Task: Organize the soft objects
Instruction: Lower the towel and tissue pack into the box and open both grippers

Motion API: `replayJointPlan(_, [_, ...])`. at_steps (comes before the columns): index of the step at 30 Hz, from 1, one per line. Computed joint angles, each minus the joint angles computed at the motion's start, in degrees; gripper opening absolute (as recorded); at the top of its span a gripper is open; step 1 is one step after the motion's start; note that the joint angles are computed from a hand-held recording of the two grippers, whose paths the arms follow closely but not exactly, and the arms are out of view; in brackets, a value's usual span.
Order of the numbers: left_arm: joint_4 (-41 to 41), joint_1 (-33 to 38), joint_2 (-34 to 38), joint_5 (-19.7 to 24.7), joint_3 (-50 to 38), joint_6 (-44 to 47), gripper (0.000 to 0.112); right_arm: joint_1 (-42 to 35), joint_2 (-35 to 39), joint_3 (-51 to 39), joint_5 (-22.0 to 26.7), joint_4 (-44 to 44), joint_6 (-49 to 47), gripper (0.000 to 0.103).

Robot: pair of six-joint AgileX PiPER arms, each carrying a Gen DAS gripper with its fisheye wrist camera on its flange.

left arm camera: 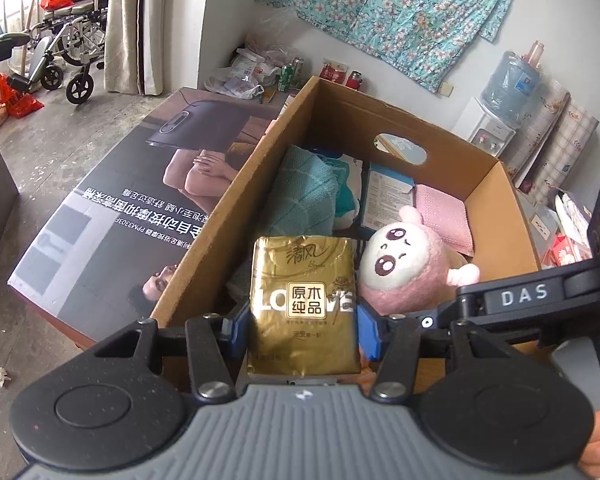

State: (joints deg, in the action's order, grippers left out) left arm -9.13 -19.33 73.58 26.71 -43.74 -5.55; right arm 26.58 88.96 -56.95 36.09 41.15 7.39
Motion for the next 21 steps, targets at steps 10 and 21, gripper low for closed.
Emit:
replayJointPlan(10, [-11.04,-6.87,8.15,3.51,-4.65,10.55,0.054,-8.26,-21.32,9.91,0.59,-11.31,3.42,0.063])
replayJointPlan(21, [-4.19,-14.45,22.05,7.98,-14.53,2.33,0.054,-14.82,-26.68,16.79,-0.41,-5.02,-3.39,0.064])
